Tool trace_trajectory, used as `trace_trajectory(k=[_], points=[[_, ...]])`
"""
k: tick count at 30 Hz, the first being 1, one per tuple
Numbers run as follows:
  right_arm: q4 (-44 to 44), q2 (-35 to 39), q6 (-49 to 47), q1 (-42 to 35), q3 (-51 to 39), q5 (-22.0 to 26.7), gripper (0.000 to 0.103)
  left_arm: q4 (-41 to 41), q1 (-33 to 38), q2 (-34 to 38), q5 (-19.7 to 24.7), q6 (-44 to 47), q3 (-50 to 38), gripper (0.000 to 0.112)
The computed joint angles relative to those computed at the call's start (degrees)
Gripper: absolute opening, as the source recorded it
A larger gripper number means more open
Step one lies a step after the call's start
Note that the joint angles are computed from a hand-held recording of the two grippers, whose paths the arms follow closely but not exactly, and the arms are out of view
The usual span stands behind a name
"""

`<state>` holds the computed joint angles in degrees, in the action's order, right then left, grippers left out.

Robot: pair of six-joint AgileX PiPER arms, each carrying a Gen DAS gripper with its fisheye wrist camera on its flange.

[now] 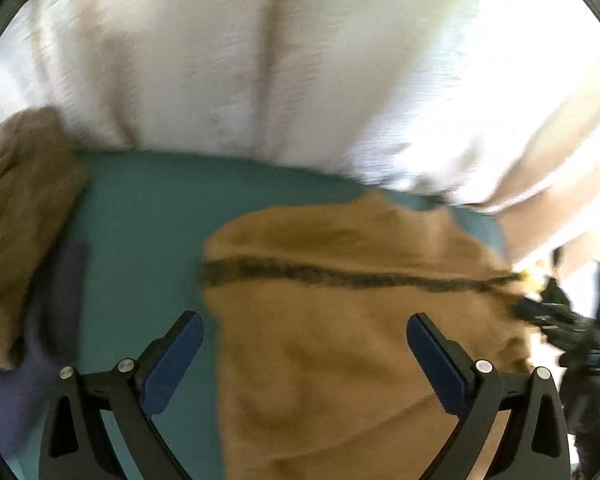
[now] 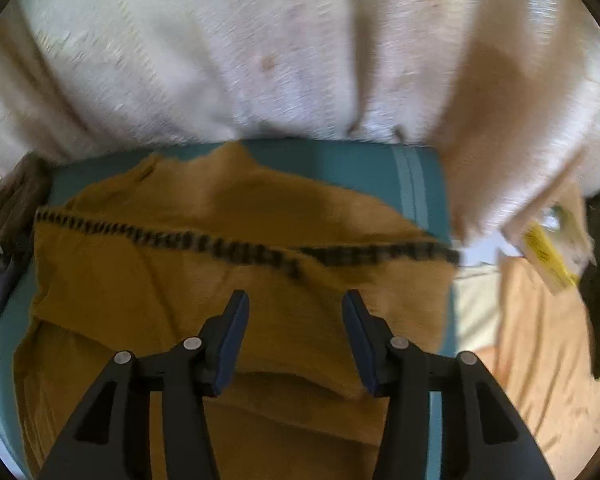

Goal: Fold clothes
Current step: 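Lay the sleeve on the body and open the right gripper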

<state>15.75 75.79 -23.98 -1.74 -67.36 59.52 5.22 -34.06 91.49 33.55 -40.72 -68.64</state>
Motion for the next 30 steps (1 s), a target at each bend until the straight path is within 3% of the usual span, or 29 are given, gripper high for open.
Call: trace_trajectory(k=[3,9,14,18,23,30], points=[[0.1,2.5,-0.7,1.1,1.1,-1.2,0.053,-8.7,-1.1,4.4,-2.3,10.2,-3.1,0.103],[-1.8,5.0,0.4,-1.4,0.9,-3.7,0.053,-1.0,-0.9,13.8,-0.8,6.5,-6.9,0.103],[-3.4,4.2,-0.8,-1.8,3.4,-7.1,0.054,8.3,-3.4,17.1,3.7,3.5,-11.0,0.103],[-5.2,2.6,-1.5,-0.8,5.8,-10.1,0.057,7.2,-2.8,17.4,3.5,5.6,-11.4,0.103],[-5.7,0.9,0.6,-1.6,3.0,-4.5,0.060,2.3,-2.2,13.5,7.8,9.0,-12.0,0.103],[0.2,-9.3,-6.8,-3.5,9.2,3.3,0.068,-1.8,-7.8,4.0,7.6,10.2,-1.8,0.103]])
